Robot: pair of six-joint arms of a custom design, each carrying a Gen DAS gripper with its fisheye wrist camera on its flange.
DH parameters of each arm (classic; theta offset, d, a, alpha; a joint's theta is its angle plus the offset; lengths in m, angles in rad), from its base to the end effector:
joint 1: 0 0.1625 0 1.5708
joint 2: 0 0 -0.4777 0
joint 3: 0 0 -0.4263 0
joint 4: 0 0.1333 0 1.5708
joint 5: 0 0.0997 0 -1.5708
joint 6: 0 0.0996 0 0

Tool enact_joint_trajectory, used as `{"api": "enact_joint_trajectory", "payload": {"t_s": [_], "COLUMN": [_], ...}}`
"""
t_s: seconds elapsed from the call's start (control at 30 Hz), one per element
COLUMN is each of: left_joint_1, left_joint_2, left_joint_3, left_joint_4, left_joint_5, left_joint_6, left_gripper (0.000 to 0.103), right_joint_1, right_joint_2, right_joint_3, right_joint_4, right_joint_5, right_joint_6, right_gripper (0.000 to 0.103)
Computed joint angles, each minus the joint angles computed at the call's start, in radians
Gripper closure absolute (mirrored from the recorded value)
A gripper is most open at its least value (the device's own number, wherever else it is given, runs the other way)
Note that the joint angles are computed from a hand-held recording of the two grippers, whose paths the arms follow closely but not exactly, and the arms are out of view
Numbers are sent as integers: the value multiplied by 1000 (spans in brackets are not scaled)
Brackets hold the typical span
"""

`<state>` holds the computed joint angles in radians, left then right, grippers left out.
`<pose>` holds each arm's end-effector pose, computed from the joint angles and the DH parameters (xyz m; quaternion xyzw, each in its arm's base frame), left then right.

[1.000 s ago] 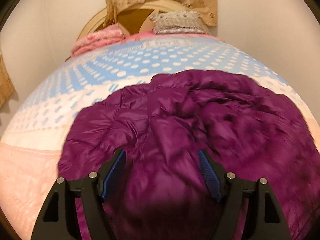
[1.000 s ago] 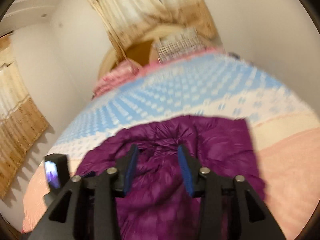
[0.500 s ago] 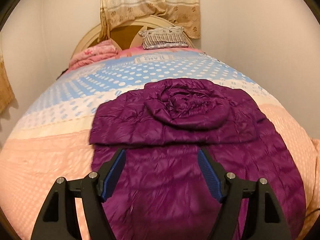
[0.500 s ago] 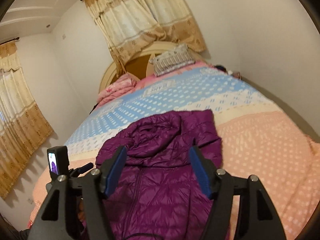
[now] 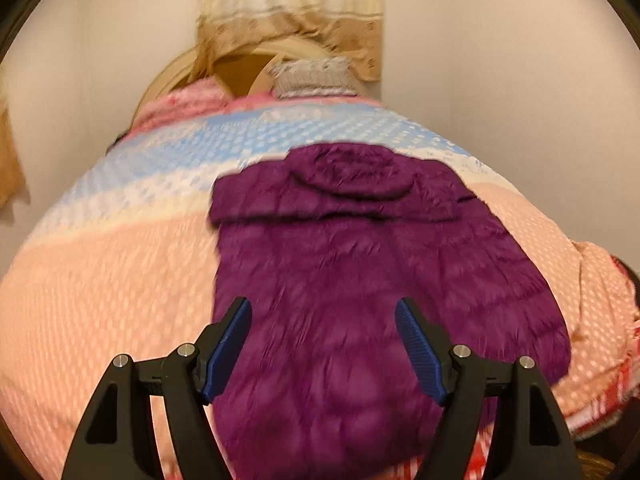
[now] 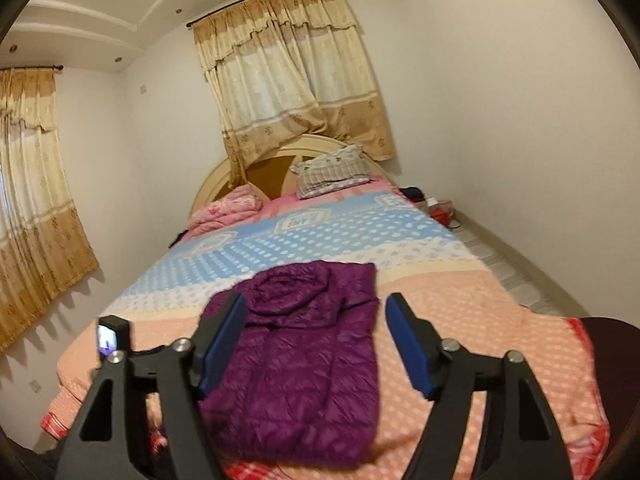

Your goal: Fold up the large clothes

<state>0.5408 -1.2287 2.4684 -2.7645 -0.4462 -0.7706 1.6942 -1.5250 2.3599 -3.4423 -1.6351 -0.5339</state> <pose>-0.2250 -0.3954 0.1619 0.1216 0.8371 -0.4055 0.3464 0.1806 -0.4253 0.3589 0.2652 -0.8269 0.4791 0.1283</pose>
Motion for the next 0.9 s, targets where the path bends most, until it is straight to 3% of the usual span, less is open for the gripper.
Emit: {"api": "enact_joint_trajectory", "payload": {"t_s": [0.1, 0.23, 0.37, 0.5, 0.6, 0.7, 0.9], "left_joint_1": [-40, -71, -24, 25, 64, 94, 131], "left_joint_2": [-137, -228, -227, -255, -258, -210, -95], "left_joint_3": [87, 152, 169, 175, 214, 238, 230], "left_joint_4": [155, 252, 85, 202, 22, -165, -304], "left_joint_5": [-24, 20, -43, -56, -130, -203, -316], "left_joint_6": [-213, -380, -229, -321, -280, -210, -130], "left_gripper": [29, 29, 28, 29, 29, 29, 29], "right_joint_1": [-25, -96, -166, -171, -180, -211, -268], "right_joint_2": [0, 37, 108, 195, 242, 265, 277], "right_joint_3": [35, 68, 61, 45, 55, 60, 30], "right_joint_4": [7, 53, 115, 117, 89, 82, 166], "right_joint_5": [-9, 17, 24, -46, -92, -90, -29], "right_joint_6": [-37, -22, 41, 7, -29, -24, 9], "right_gripper": [26, 26, 26, 26, 26, 26, 26]}}
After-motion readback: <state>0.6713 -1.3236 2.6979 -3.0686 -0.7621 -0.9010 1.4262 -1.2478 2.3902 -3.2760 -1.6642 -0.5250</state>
